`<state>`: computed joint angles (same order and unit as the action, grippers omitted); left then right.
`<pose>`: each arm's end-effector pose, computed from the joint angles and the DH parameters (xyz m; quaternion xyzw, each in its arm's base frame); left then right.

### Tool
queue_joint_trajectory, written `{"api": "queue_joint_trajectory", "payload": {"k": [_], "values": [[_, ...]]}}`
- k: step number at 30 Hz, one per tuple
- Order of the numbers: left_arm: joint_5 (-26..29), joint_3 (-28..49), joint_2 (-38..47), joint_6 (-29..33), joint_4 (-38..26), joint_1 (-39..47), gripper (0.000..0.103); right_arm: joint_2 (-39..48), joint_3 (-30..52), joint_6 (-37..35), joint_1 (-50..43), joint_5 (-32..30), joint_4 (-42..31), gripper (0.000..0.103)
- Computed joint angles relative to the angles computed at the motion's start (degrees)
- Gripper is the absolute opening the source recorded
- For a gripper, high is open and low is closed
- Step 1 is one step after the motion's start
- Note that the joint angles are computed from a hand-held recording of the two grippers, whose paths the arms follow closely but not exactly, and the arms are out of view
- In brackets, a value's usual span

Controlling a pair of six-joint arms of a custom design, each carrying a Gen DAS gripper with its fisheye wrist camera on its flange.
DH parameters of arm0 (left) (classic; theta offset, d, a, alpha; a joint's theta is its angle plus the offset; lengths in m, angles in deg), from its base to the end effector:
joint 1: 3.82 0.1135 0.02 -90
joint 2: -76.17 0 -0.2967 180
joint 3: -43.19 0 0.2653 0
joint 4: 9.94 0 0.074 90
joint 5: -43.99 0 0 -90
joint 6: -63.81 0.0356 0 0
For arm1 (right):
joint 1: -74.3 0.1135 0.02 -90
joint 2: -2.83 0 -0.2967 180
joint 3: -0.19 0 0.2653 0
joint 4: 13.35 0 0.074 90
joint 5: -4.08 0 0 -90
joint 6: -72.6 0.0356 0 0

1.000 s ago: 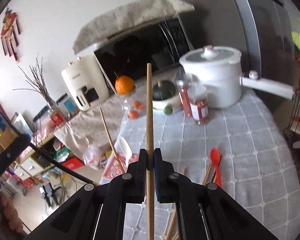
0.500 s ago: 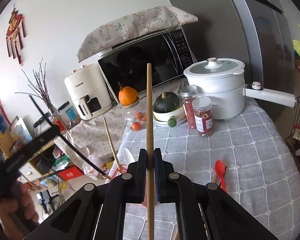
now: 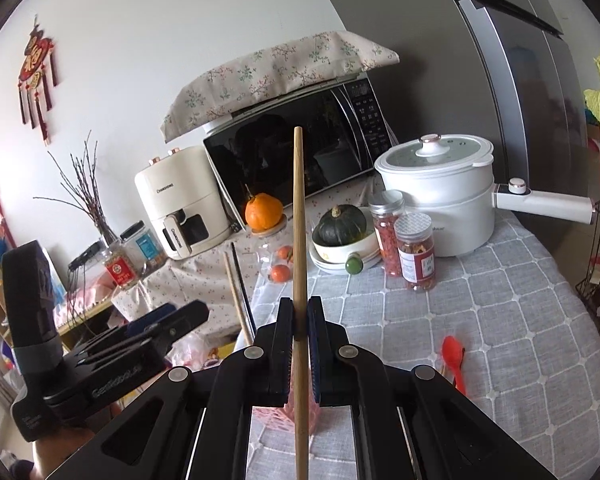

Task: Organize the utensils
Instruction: 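Lower the wooden chopstick into the pink basket and open the right tool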

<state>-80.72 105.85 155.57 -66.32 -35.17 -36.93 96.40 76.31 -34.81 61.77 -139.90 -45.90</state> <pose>0.2592 -0.1448 0.2597 -0.1745 0.8628 -0.0130 0.4743 0.3504 -0.0484 0.2573 -0.1907 0.8300 0.3333 0.4046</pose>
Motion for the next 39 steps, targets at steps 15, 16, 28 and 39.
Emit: {"api": "queue_joint_trajectory", "payload": {"k": [15,16,28,39], "values": [[7.15,-4.38,-7.06,-14.16,-16.17,3.38,0.102,-6.46,-10.53,22.01,9.74,9.92,26.27,0.007],[7.22,-4.57,-7.24,-14.41,-16.26,3.42,0.102,-6.38,-11.21,23.15,11.29,12.1,28.37,0.007],[8.05,-6.77,-10.12,-13.71,-17.96,7.02,0.102,-0.59,-16.85,25.67,22.78,31.44,44.22,0.007],[6.69,-6.25,-8.91,-14.31,-17.87,5.7,0.102,-1.57,-17.84,22.85,21.66,29.39,41.39,0.017]]}}
